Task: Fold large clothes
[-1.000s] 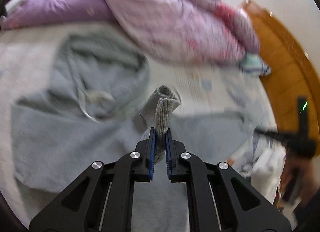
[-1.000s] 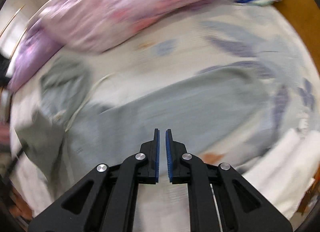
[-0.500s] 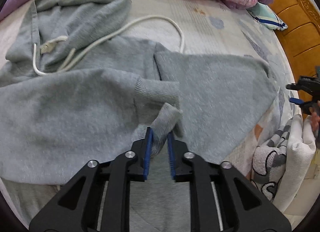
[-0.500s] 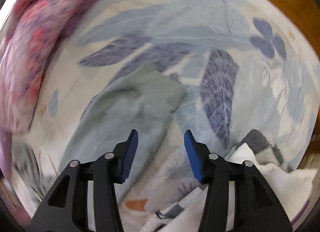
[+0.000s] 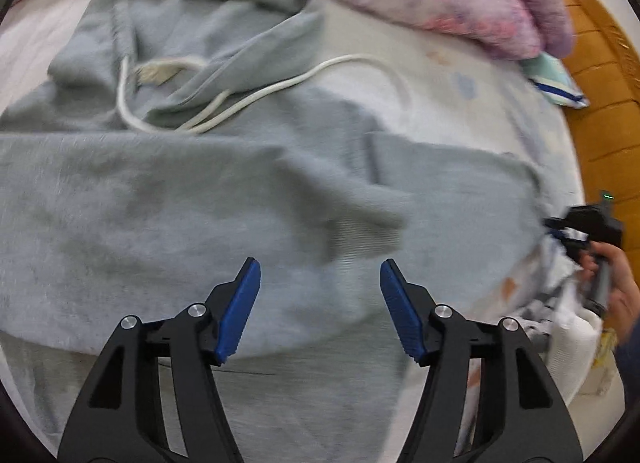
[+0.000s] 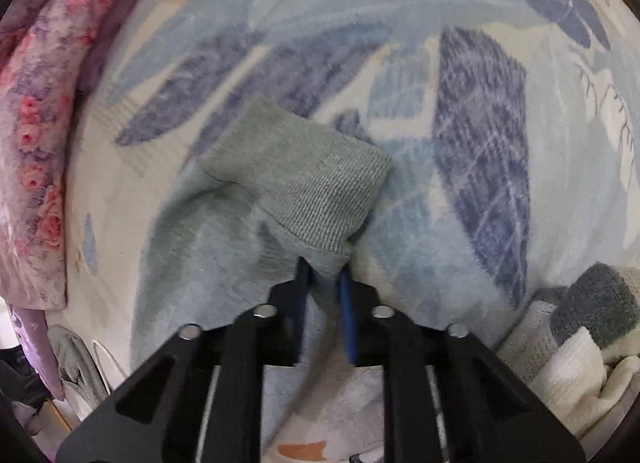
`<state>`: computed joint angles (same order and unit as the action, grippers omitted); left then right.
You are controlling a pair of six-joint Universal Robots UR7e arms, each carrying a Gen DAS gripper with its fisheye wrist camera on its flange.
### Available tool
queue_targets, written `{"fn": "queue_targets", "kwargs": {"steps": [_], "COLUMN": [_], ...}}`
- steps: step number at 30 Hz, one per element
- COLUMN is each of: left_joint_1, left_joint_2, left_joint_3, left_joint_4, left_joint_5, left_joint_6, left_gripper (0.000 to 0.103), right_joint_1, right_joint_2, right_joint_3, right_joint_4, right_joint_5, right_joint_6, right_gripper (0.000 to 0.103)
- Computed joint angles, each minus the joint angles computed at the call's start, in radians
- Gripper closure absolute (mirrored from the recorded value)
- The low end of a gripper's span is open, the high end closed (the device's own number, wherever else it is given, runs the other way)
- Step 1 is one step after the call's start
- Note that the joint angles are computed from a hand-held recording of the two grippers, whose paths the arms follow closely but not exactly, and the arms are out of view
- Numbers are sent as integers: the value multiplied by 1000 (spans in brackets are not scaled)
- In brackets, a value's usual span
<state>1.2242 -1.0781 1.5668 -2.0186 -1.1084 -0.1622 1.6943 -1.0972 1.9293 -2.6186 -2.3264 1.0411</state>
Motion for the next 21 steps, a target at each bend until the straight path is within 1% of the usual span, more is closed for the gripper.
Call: {"fn": "queue_targets", "kwargs": {"steps": [1,3,4,7,8,10,12,14,16,19,21], "left_joint_1": [8,22,28,28,27,31,38,45,48,70,89], "left_joint_2": [8,30,35,46,49,51,52,37,8,-47,-81], "left_joint_3": [-9,-25,-27,-23,-23,-29,-52,-58,-63,-93,-119], "left_joint_4": [26,69,74,65,65,68,90,99,100,125,146], "left_joint_5": [12,39,38,56,64,58,31,-6,-25,-52,-32], "left_joint_6": [-4,-15,-4,51,69,78,78,83,95,107,100], "left_gripper": [40,40,40,40,40,39,39,39,38,37,37], "right_joint_1": [24,66,84,174,195,263,306,348,395,448,477], "right_joint_2": [5,14,19,56,68,109,154,213,290,409,491], "right_joint_3": [2,1,-1,-40,-47,-82,-137,-208,-300,-444,-539], "right_joint_4": [-31,-81,-104,-147,-167,-203,-215,-219,-211,-172,-143], "right_joint_5": [-37,-86,-108,-197,-215,-248,-260,-249,-218,-166,-131], "right_joint_6": [-26,-74,-98,-168,-191,-235,-281,-337,-384,-425,-435], "right_gripper": [96,97,97,97,97,98,99,100,100,100,100]}}
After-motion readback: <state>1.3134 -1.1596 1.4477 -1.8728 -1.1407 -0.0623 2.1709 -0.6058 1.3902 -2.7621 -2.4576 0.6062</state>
